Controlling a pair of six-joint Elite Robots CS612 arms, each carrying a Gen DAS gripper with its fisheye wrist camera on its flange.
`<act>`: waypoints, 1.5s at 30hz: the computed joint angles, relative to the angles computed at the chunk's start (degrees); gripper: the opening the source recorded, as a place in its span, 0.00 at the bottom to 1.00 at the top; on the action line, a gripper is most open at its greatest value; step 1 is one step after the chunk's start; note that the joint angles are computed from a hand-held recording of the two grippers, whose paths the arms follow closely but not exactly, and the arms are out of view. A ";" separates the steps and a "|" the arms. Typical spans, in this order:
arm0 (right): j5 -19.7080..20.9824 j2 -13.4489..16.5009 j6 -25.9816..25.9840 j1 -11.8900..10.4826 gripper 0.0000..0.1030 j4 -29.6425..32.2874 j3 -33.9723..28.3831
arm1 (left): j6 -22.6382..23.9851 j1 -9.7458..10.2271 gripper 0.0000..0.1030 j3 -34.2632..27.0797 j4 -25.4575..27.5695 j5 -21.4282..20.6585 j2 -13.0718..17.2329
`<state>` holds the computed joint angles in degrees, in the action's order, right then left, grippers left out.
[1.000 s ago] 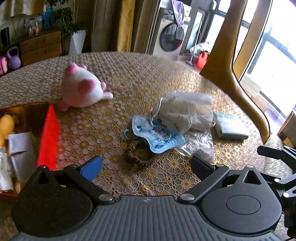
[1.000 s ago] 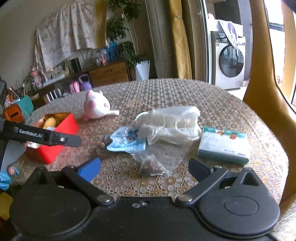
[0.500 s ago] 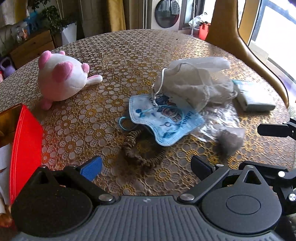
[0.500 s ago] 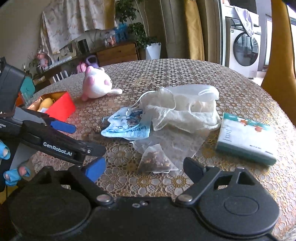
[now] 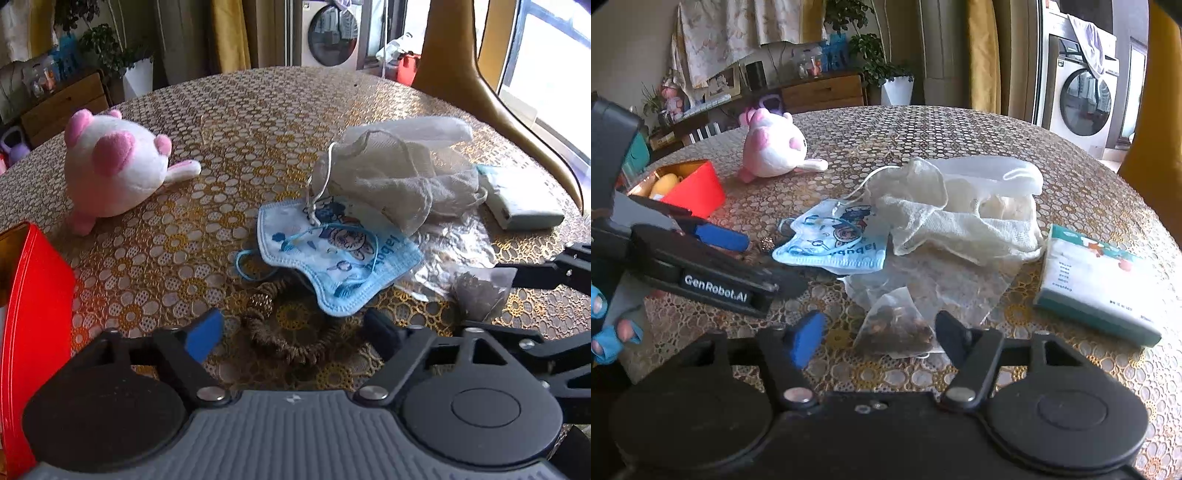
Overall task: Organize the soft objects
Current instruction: 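Grasp the brown hair tie with the left tool while the right tool grasps a clear plastic bag, then carry the hair tie and plastic bag over the red tin with both tools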
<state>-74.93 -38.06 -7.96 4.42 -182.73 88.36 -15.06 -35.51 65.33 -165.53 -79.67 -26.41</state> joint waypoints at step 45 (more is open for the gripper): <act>5.88 -7.45 6.88 2.20 0.09 -8.14 6.68 | -8.40 1.48 0.20 20.95 -15.72 0.29 -13.80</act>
<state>-69.04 -45.51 -1.07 6.63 -190.87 95.04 -23.45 -34.04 86.28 -181.25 -79.38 -40.20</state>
